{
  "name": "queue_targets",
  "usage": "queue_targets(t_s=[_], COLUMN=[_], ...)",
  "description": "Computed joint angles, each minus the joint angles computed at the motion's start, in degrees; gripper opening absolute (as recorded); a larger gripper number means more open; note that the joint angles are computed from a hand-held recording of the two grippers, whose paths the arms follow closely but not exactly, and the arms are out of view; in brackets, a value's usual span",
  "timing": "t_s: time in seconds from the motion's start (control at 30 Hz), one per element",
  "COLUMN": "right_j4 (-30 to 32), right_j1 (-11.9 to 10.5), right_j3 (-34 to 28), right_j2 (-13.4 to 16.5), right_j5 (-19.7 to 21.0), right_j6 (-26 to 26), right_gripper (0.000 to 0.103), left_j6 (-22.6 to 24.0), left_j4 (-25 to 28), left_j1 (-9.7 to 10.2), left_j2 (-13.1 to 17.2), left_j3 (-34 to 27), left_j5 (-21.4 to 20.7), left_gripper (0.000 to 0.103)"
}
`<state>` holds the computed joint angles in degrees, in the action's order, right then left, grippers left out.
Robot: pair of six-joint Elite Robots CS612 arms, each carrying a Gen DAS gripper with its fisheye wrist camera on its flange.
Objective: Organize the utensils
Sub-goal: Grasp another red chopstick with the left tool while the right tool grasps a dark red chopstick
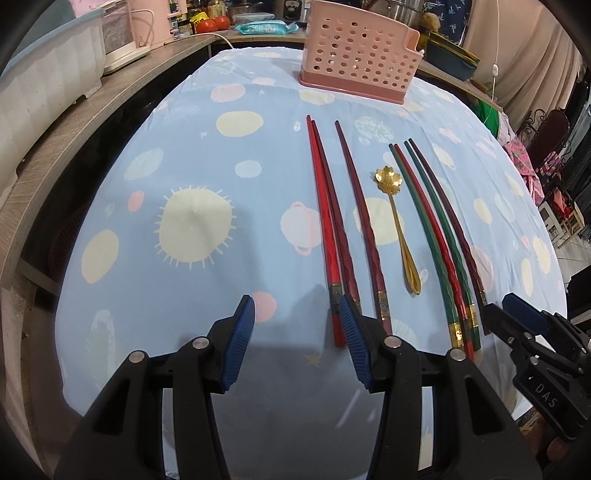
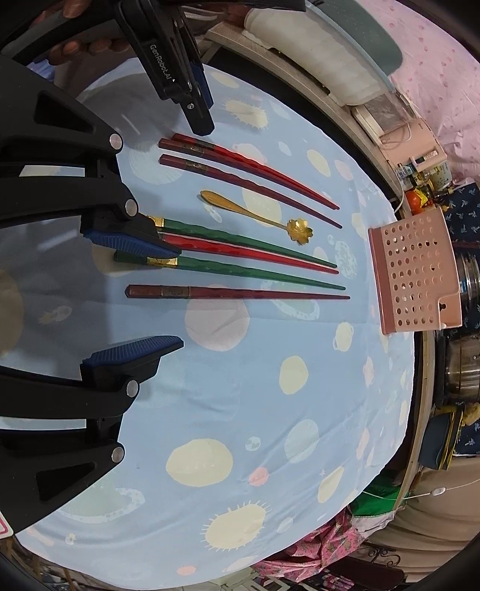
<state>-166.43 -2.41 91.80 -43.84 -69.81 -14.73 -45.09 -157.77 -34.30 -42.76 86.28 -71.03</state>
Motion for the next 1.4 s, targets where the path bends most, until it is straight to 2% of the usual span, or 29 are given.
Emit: queue_targets(t_s=[0.37,0.63,0.73,0.83,0.97,1.0,1.17,1.23,1.27,1.4], right_j4=[0.5,1.5,1.2,0.7,0.4,0.4,0.2,0.2,1.0,1.1], right_j1=[-0.2,0.1,0.1,0.0,0.0,0.0,-0.2,-0.1,-0.1,-0.4], right_j3=[-0.3,-0.8,-0.7,-0.6,-0.7,-0.7,-0.7,-0.8,-0.9,-0.9], right_j2=[0.3,0.5,0.5,0.6,0.8,0.8,1.0,1.0,1.0,1.1], right_j5=[0.5,0.1,0.2,0.5,1.3,1.4,2.1,1.4,1.1,2.0], right_j6=[1.0,-0.3,-0.1,0.4,0.9,0.8,0.8,0.6,0.4,0.9], right_gripper=[0.043,0.04,0.04,0.04,0.032,0.031,0.028,0.018,0.007,0.007], left_j6=[0.8,0.2,1.2,2.0,2.5,2.6,2.8,2.7,2.7,2.6], left_j4=[0.6,0.9,1.7,1.6,0.7,0.3,-1.2,-1.5,-1.7,-1.4], left_j1=[-0.08,0.25,0.11,0.14,0.44,0.52,0.54,0.64,0.69,0.69], left_j2=[0.4,0.7,0.7,0.6,0.6,0.6,0.6,0.6,0.5,0.5], left_j3=[-0.5,-0.7,-0.7,-0.6,-0.3,-0.2,0.2,0.2,0.2,0.1], left_j5=[-0.8,-1.8,-1.1,-0.9,-1.5,-1.8,-2.4,-3.0,-3.4,-3.7], left_gripper=[0.046,0.045,0.041,0.031,0.009,0.007,0.007,0.007,0.007,0.007])
